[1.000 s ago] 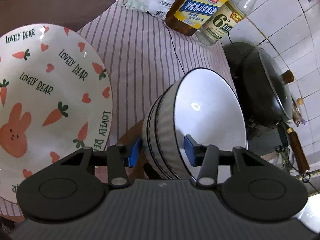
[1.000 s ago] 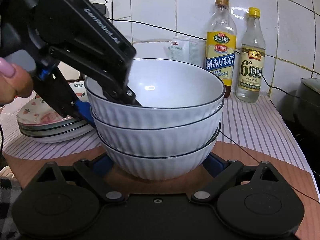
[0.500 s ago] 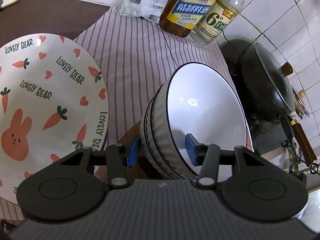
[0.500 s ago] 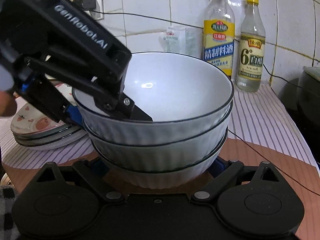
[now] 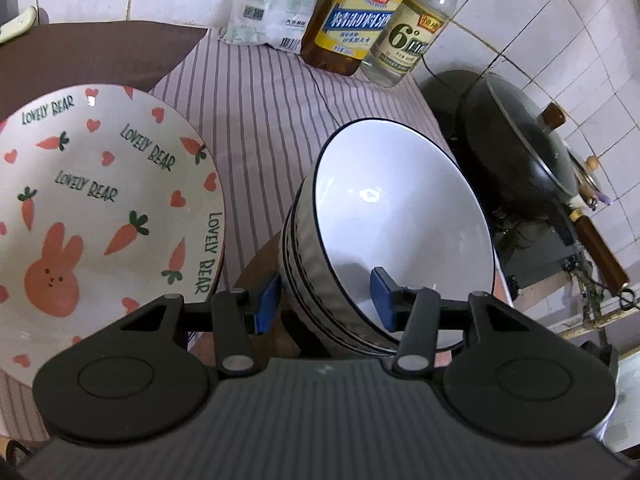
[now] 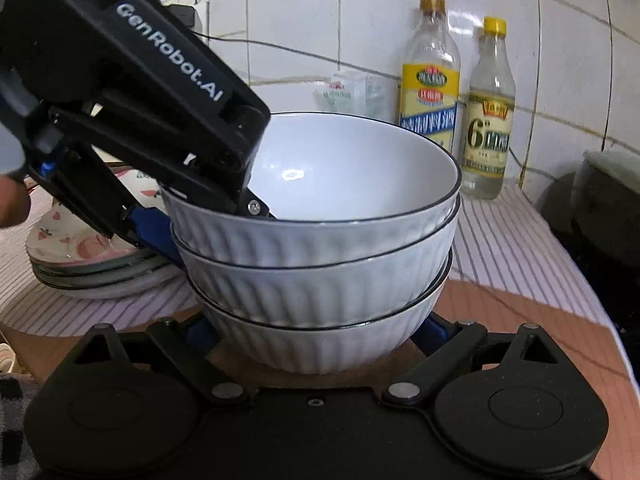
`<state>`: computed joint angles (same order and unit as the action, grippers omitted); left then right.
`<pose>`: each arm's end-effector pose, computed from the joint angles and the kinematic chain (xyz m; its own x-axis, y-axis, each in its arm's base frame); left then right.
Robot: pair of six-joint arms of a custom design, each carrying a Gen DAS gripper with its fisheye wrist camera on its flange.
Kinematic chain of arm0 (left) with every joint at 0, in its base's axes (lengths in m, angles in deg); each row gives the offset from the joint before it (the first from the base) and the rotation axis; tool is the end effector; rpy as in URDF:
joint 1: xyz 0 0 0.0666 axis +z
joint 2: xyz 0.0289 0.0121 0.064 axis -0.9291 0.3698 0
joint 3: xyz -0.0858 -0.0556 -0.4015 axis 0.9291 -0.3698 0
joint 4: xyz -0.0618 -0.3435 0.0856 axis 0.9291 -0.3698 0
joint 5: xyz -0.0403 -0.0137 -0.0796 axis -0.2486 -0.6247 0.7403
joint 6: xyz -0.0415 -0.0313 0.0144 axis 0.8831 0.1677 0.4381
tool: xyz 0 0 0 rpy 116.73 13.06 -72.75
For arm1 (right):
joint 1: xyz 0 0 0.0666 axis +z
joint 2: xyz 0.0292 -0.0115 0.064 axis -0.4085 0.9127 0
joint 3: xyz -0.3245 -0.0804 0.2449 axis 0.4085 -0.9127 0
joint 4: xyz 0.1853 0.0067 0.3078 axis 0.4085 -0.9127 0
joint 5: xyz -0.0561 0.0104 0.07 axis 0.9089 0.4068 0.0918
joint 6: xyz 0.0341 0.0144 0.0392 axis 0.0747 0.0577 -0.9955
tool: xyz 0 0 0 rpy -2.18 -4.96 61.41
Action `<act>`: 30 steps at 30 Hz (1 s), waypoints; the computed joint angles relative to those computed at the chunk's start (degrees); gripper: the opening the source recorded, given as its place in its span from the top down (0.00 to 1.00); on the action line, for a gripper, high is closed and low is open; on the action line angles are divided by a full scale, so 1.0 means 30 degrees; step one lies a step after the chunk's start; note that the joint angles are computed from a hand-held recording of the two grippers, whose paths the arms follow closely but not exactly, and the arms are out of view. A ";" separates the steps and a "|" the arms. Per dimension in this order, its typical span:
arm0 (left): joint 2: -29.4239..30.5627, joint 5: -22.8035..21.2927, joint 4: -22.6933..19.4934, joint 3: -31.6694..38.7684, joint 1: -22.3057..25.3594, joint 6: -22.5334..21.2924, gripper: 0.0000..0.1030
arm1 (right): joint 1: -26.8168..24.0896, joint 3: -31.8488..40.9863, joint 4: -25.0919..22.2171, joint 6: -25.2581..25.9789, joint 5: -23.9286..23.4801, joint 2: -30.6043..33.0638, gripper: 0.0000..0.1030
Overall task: Organize plates and bowls
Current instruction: 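Carry the bowl stack over the plates and lower it onto the pink bunny plate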
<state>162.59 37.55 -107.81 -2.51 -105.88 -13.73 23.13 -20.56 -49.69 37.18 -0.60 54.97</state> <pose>0.3233 -0.2402 0.4596 -0.7516 -0.4489 -0.4833 -0.2352 0.8669 -0.4395 0.3194 0.3442 0.3962 -0.3385 -0.3670 -0.8664 -0.7275 0.6860 -0.0063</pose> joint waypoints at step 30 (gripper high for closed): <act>-0.5686 -0.2990 -0.6130 -0.0988 0.1781 0.0443 0.55 | 0.3164 0.6161 -0.1292 0.0520 -0.2211 0.3679 0.05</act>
<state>145.53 28.58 -126.20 -5.47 -100.54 -12.40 32.63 -2.08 -53.56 38.74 -7.23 66.01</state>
